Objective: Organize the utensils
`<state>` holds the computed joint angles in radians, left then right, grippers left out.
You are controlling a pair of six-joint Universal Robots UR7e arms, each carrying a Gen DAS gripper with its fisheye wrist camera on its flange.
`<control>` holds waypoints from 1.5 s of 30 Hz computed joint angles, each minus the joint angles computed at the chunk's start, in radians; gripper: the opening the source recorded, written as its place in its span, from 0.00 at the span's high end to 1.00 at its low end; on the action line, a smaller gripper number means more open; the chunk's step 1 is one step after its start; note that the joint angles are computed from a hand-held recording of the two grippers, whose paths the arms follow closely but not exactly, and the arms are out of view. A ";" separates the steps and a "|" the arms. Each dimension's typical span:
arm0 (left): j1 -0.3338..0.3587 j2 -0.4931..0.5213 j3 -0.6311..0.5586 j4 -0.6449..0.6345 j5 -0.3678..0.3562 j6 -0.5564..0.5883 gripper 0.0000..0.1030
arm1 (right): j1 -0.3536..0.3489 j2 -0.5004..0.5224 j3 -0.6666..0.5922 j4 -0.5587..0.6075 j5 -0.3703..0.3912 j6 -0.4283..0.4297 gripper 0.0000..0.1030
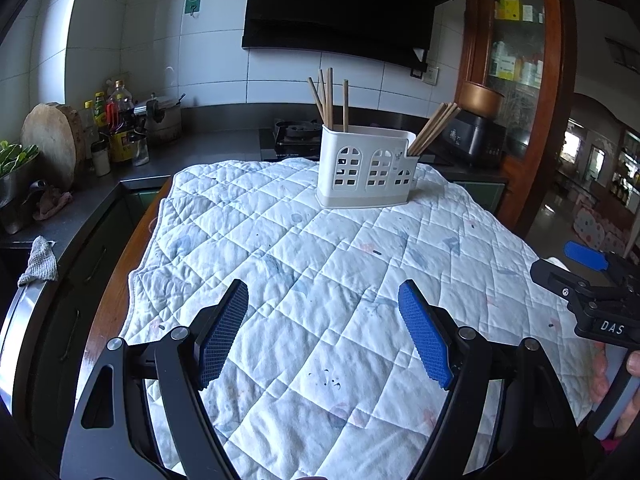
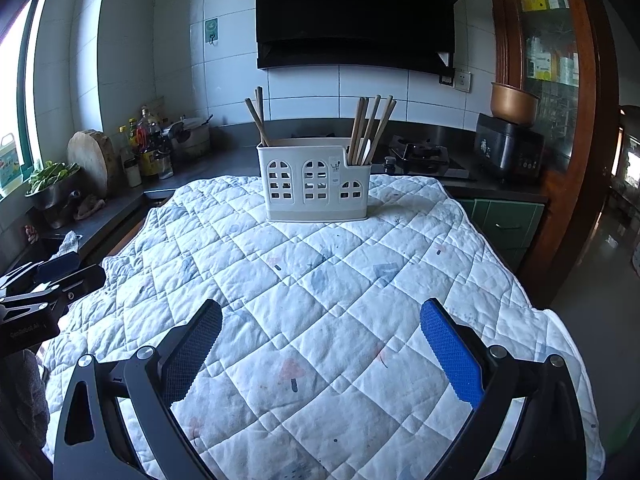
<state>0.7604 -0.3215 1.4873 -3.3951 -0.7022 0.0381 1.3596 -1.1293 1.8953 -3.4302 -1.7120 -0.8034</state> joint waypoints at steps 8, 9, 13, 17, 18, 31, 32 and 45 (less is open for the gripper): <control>0.003 -0.004 0.004 0.012 -0.009 -0.002 0.25 | -0.001 0.001 0.000 0.002 0.000 -0.003 0.07; 0.004 -0.005 0.006 0.014 -0.008 -0.003 0.25 | -0.001 0.001 0.000 0.003 0.001 -0.003 0.07; 0.004 -0.005 0.006 0.017 -0.008 -0.004 0.25 | -0.002 0.001 0.000 0.005 0.004 -0.004 0.07; 0.005 -0.005 0.006 0.022 -0.011 -0.007 0.25 | -0.003 0.003 0.001 0.004 0.003 -0.006 0.07; 0.005 -0.005 0.007 0.021 -0.013 -0.007 0.25 | -0.003 0.003 0.002 0.003 0.003 -0.007 0.07; 0.007 -0.004 0.009 0.028 -0.013 -0.016 0.25 | -0.005 0.009 0.003 0.006 0.007 -0.011 0.07; 0.006 -0.003 0.008 0.027 -0.012 -0.015 0.25 | -0.006 0.009 0.004 0.005 0.009 -0.013 0.07; 0.007 -0.002 0.014 0.003 -0.022 -0.018 0.25 | -0.007 0.007 0.005 0.011 0.014 -0.014 0.07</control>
